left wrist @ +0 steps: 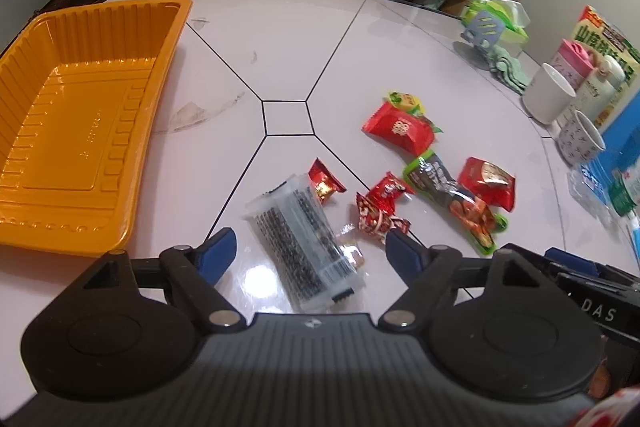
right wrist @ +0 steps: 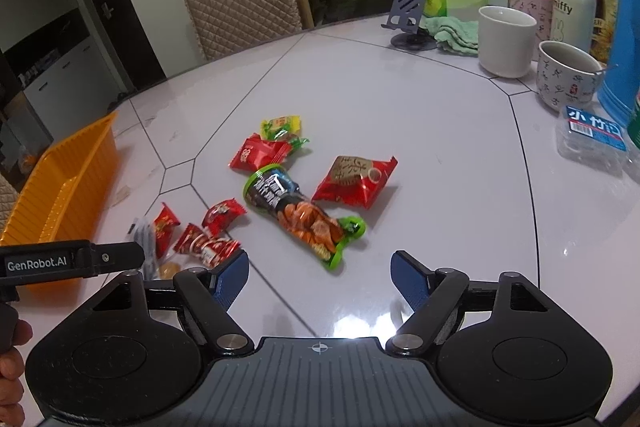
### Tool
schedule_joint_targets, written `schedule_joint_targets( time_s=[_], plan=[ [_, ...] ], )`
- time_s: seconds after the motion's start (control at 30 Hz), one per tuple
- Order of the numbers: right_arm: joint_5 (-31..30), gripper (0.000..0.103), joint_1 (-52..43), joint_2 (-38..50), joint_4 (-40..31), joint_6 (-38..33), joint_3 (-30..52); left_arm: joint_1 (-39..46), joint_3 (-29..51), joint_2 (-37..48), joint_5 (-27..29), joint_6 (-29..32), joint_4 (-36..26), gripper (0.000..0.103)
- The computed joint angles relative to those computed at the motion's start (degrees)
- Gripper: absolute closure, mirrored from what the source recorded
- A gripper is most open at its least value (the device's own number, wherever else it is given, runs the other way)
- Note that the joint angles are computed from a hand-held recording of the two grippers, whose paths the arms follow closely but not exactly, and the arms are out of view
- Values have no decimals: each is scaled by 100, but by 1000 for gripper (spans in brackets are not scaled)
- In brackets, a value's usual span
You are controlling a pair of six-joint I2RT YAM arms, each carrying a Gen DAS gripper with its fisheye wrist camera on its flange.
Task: Organize snacks
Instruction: 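Move the left tool to the clear snack-stick packet while the right tool approaches the green-capped tube bag, then close the left tool on the clear packet while the right tool grasps the green-capped tube bag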
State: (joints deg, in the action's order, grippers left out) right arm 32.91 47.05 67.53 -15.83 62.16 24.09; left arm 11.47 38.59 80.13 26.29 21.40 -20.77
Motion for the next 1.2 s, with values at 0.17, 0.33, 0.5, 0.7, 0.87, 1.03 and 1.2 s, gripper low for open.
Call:
schedule_joint_targets(
  time_s=[0.17,0.33,0.5,0.7,0.87,1.03,1.2],
  plan=[
    [-294,24,-461,37,386,-454,-114,-252,-72,370,-371,-427,577,36],
    [-545,24,-790,140,749,-869,-207,-324,16,730,-505,-742,778,40],
    [-741,25,-1059,211,1069,-1263,-272,-400,-42,799,-543,-794,993,47],
    [-999,30,-1340,375,1470,-1847,-273,-474,-94,752,-497,-673,1051,61],
    [-1254,40,-1508,668,1794,-2393,-201,-503,-14,691,-625,-466,874,67],
    [-1496,50,-1663,1076,2092,-2992,-86,-443,147,627,-688,-320,596,68],
    [-1697,55,-1824,1505,2286,-3642,99,-398,334,573,-797,-167,328,69]
  ],
)
